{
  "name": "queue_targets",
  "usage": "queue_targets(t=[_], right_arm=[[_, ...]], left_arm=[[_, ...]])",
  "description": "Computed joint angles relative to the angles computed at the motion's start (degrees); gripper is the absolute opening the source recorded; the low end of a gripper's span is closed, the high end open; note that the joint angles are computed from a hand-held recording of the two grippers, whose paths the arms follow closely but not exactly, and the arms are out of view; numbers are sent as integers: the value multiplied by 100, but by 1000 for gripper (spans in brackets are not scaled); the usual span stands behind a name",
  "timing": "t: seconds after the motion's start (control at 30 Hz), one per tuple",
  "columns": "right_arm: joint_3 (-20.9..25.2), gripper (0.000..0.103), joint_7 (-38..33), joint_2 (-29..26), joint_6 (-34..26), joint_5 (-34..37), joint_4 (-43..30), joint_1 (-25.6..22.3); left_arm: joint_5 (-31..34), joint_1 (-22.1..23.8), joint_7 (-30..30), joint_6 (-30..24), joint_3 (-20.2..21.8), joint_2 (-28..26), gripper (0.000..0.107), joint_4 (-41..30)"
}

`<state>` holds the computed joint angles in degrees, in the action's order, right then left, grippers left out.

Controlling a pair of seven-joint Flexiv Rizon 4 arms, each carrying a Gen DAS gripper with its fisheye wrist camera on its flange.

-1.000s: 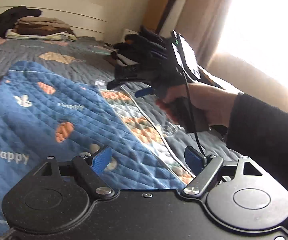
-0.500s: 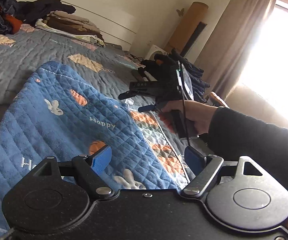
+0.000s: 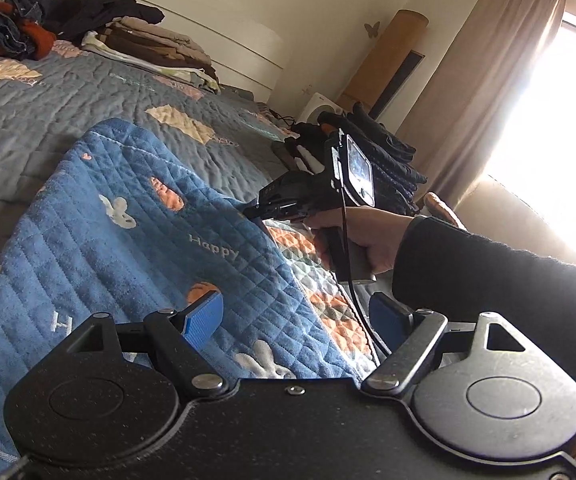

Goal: Fold clothes
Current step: 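Grasp the folded edge by the white tag with the right gripper and tug straight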

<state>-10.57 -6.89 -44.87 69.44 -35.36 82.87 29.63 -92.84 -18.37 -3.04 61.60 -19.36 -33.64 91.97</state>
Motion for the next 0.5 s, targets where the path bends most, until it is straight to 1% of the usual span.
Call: queue_targets(t=[0.1, 0.2, 0.27, 0.37, 0.5], right_arm=[[-496, 3, 571, 195, 379, -289, 356, 272], [-953, 3, 1021, 532, 542, -787, 756, 515], [-961, 3, 1148, 777, 473, -1010, 954, 485], [-854, 3, 1191, 1079, 84, -1311, 1160, 384], [-657, 3, 1451, 1267, -221, -1556, 1391, 164]], left_arm=[[-10, 3, -12, 6, 2, 2, 79, 1], [-48, 9, 10, 4, 5, 10, 79, 2], [-65, 15, 28, -9, 11, 14, 79, 6], [-64, 10, 36, -6, 24, 17, 79, 13], [-25, -2, 17, 21, 33, 4, 79, -2]])
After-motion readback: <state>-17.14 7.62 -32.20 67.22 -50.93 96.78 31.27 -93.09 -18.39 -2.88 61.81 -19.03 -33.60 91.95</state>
